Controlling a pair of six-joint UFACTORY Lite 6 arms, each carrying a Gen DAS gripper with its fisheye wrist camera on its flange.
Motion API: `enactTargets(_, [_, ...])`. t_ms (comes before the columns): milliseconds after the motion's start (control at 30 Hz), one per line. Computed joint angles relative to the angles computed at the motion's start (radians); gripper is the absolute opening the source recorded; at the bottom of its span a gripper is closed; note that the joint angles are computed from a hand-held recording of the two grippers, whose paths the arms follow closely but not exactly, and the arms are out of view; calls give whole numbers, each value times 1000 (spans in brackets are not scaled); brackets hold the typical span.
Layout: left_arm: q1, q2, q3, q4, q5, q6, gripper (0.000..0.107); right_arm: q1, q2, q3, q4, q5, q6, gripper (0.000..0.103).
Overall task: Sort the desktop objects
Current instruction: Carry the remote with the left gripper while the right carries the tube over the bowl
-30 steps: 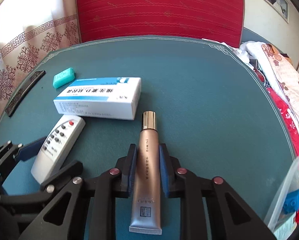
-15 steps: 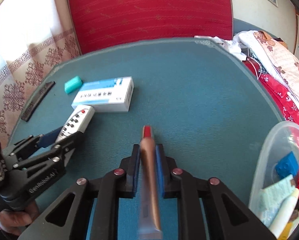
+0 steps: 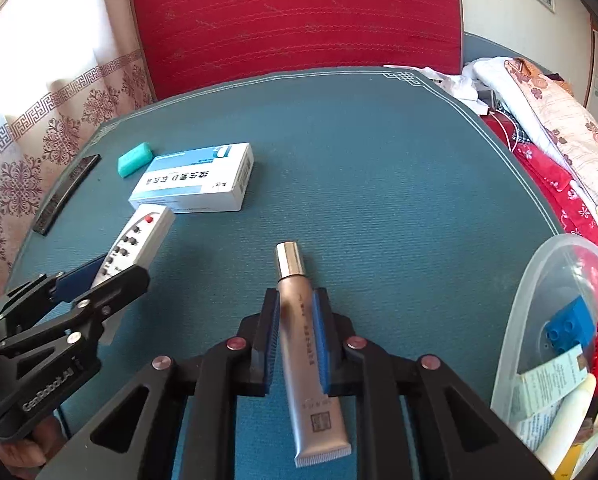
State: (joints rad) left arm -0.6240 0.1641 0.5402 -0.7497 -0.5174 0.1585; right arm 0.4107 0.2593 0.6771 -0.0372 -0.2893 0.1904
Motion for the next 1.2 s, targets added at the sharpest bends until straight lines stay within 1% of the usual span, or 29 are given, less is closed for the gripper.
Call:
enactTargets(67, [-4,2,2,-6,1,2,43,8,6,2,51,-3,-54,23])
enactTargets(133, [-7,8,7,-8,3,4,43,29,17,8,156,-4,-164,25])
enactTargets(200, [-9,17,13,-4,6,3,43,40,55,35,191,17,-201,28])
enactTargets(300, [-14,25,16,-6,2,6,43,86,68,22,380,-49,-387,28])
enactTargets(367, [-14,28,18,-1,1,3,43,93,70,19,407,-63,-414,26])
enactTargets(433, [-13,26,13,13,-2,-9,43,71,58,13,326,-51,-332,25])
enactTargets(533, [-16,10,0,29,-9,-22,43,25,-8,-31,114,-34,-118,26])
enactTargets(567, [-21,4,-3,32,-13,-24,43,18,-38,-53,68,-37,-75,26])
enactTargets(733, [-29,-17,-6,93,-4,-71,43,-5,-221,-158,-42,-27,21,26])
enactTargets(833, [-53,-20,0,57,-4,-43,43,-56,-329,-211,-191,-1,154,26])
enactTargets(867, [-61,-20,3,49,-2,-39,43,-67,-359,-225,-213,7,175,25])
enactTargets(933, [-71,-23,8,54,10,-50,42,-116,-435,-268,-320,17,267,25])
enactTargets(967, [-77,-24,12,56,15,-55,43,-127,-457,-271,-345,28,292,25])
enactTargets(1033, [-95,-24,20,43,22,-50,42,-191,-525,-302,-507,38,434,25])
enactTargets(1133, [-130,-21,43,-21,26,8,42,-304,-593,-326,-765,35,654,25])
enactTargets(1200, [-154,-24,56,-57,28,37,42,-376,-623,-338,-866,24,731,25])
